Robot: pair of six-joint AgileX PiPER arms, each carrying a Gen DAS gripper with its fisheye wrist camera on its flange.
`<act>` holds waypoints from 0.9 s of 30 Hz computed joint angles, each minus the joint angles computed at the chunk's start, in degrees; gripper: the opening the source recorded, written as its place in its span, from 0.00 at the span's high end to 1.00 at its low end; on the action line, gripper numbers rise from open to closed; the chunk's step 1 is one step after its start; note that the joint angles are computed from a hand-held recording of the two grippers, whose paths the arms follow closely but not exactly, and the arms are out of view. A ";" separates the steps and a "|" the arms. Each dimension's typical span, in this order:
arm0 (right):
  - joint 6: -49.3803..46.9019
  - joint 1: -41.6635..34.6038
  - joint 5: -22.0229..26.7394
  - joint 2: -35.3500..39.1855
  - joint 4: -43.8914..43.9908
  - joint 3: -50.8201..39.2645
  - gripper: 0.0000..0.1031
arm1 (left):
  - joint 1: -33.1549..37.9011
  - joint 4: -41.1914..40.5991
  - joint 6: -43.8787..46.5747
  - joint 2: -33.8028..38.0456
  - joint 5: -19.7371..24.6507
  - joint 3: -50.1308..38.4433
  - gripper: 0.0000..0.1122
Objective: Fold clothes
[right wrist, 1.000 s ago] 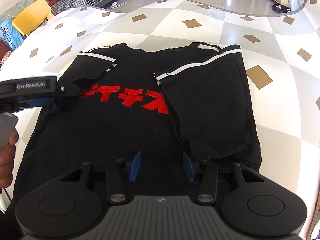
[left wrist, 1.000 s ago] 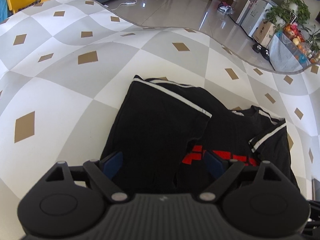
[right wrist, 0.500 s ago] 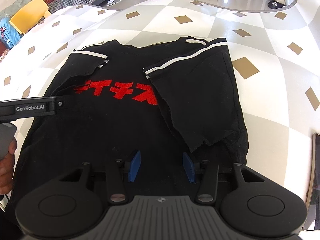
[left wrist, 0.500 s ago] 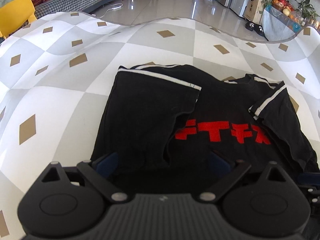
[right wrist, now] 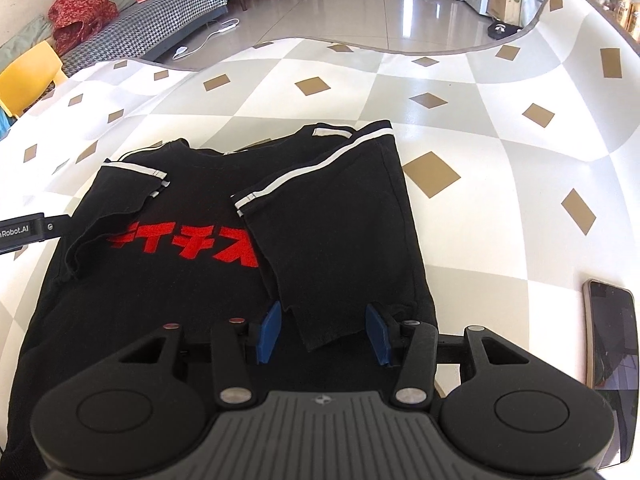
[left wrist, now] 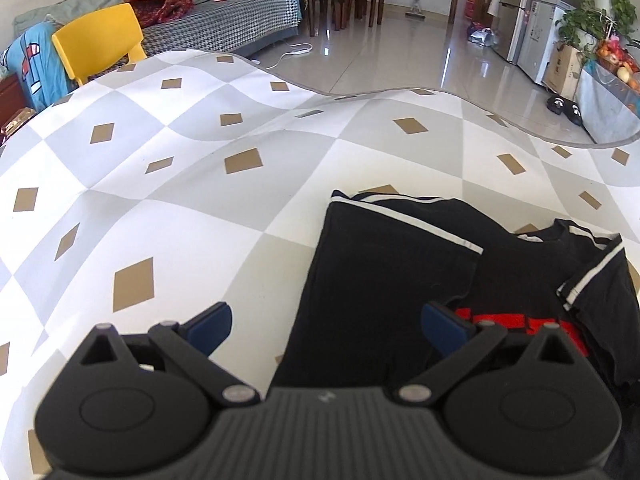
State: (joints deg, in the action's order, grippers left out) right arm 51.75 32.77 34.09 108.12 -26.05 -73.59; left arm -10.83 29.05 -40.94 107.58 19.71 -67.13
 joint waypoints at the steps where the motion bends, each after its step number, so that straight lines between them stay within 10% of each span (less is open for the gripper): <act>1: 0.65 0.04 0.22 0.37 -0.63 -0.34 0.55 | 0.04 1.25 -1.23 0.47 0.32 -0.30 0.10; 15: -1.65 2.29 3.65 5.74 -4.16 -3.91 0.48 | -3.20 11.61 -7.23 6.91 5.76 -3.05 0.08; 27: -2.65 3.09 1.82 3.40 -3.79 -0.03 0.45 | -2.42 4.89 -2.02 4.40 5.48 -0.20 0.08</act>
